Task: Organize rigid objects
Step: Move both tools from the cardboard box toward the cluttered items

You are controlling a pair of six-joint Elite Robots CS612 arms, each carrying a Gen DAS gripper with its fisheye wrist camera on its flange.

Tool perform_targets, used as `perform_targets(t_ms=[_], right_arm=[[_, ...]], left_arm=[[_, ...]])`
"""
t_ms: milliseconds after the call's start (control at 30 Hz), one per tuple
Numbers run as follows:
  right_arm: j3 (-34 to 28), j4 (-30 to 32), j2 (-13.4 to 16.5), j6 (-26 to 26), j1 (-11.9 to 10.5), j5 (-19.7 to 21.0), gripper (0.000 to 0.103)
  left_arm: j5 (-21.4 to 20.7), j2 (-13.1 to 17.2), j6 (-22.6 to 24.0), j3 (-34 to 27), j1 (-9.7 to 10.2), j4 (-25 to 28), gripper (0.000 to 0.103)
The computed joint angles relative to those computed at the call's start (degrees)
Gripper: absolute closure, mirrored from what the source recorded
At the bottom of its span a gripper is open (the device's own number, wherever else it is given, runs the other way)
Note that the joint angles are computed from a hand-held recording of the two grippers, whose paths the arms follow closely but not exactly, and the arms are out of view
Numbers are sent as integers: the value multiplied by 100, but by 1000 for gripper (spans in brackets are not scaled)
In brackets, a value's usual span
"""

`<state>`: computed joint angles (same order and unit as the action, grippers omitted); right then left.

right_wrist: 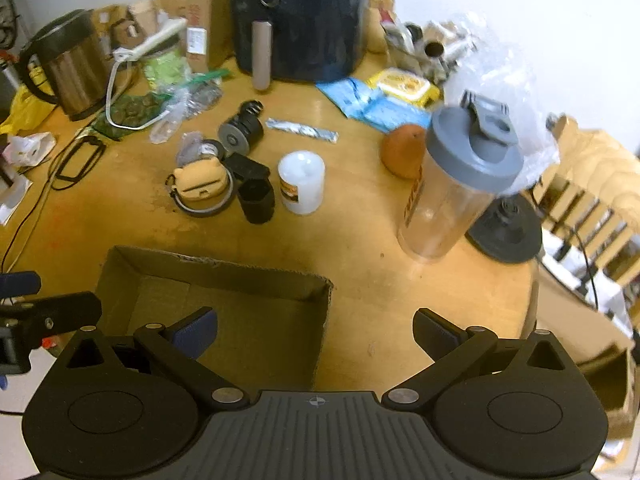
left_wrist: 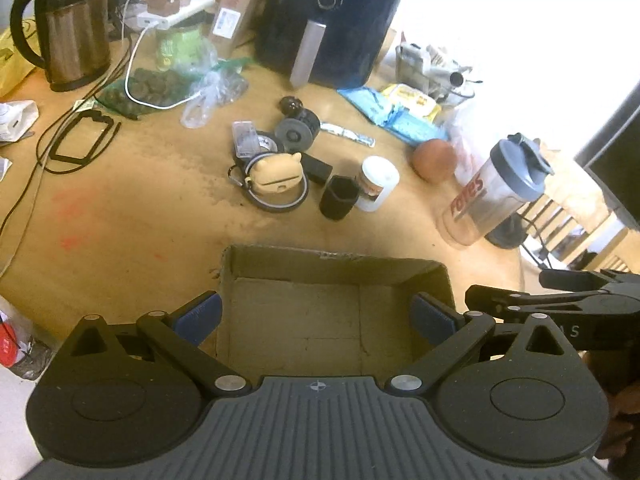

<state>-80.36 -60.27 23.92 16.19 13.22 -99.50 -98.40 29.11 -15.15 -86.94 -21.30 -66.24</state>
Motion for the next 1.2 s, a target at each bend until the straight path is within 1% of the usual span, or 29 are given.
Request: perform_targets(t_ms=[100, 233, 300, 367, 467, 567, 633, 667, 733, 800, 833, 933, 1067, 1133, 1200], right_arm=[[-172, -88, 87, -211, -17, 105, 0], [-386, 28, 196, -220, -63, 299, 0], [-547, 74, 278, -270, -91, 403, 0], [-668, 199, 332, -323, -106, 438, 0], [-830, 313, 400, -394, -156, 617, 0], [-959, 343, 465, -485, -205, 825, 0], [-988, 373, 482, -583, -228, 952, 0], [-1009, 392, 489, -636, -255, 1080, 0], [-1029, 405, 500, -590, -290, 1242, 0], [-1019, 405, 506, -587, -304, 1310, 0], [-1008, 380, 511, -622, -298, 1293, 0], [-936, 333, 504, -735, -237, 1067, 0], [-955, -31, 601, -778, -157, 739, 0], [-868, 15, 565, -749, -148, 687, 0], [-808, -32, 551, -601, -160, 692, 0]], left_arm=[[17, 13, -45, -81, -25, 126, 0], [311, 63, -79, -291, -139, 467, 0], [437, 96, -24, -391, -194, 612, 0], [506, 131, -25, -506, -239, 747, 0], [555, 190, -202, -681, -283, 871, 0], [706, 250, -417, -846, -334, 978, 0], [874, 266, -537, -902, -370, 1078, 0], [965, 277, -580, -922, -393, 1113, 0], [1150, 293, -638, -959, -433, 1212, 0], [1253, 315, -669, -980, -453, 1251, 0], [1289, 326, -631, -981, -454, 1251, 0], [1358, 330, -529, -947, -446, 1269, 0], [1192, 336, -339, -867, -371, 1108, 0], [1121, 321, -187, -793, -332, 1033, 0], [1039, 323, -4, -743, -285, 901, 0]])
